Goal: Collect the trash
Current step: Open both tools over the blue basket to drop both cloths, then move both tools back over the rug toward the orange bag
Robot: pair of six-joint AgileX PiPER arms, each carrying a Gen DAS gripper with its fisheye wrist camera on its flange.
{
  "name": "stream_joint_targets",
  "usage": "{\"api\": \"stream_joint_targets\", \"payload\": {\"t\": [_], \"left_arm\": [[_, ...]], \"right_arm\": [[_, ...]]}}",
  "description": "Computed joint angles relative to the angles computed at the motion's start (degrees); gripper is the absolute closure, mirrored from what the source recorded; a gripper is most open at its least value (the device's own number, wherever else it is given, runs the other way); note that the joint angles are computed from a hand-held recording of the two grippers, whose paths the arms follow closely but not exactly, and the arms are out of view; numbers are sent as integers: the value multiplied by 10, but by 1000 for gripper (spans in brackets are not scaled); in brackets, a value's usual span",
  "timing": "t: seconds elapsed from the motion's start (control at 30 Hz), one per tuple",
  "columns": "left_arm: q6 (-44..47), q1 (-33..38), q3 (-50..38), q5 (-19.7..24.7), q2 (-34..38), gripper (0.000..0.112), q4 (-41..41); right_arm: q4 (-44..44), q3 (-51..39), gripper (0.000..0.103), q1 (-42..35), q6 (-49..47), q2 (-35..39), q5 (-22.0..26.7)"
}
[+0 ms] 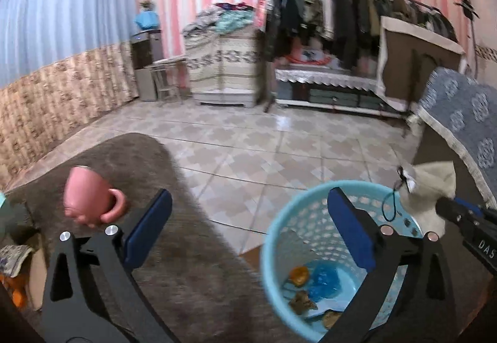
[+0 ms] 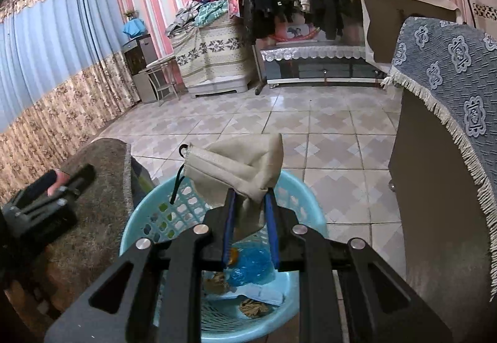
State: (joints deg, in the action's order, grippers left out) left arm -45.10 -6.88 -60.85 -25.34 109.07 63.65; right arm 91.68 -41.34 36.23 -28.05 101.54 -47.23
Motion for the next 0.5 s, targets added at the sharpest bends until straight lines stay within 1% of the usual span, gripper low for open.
{"api": "stream_joint_targets", "payload": {"t": [0.07,0.13,0.2,0.23,0.27,0.33,0.4,0.43,0.47,0.5], "left_arm": [[-8,20,-3,0,-3,15,2],[6,38,-1,3,-5,15,-12],[-3,59,-4,5,-6,15,-7],[-19,66,-8,4,-6,15,6],[-23,78,-6,-2,-8,15,11],[3,94,2,-8,-14,15,-9],[36,112,13,-13,-22,15,-31],[42,116,16,-14,-26,15,-35],[46,131,21,-21,-31,15,-34],[39,143,25,-28,-36,15,-25]], "right_arm": [[-1,-14,80,5,-2,13,-4],[0,-29,80,9,-8,27,-13],[23,-52,68,9,-41,43,-17],[27,-58,50,9,-42,49,-18],[20,-58,38,9,-32,52,-14],[17,-58,37,2,-34,52,-7],[38,-68,31,5,-57,54,-17],[44,-71,24,10,-58,53,-26],[46,-72,20,14,-57,51,-33],[46,-75,19,21,-57,49,-43]]}}
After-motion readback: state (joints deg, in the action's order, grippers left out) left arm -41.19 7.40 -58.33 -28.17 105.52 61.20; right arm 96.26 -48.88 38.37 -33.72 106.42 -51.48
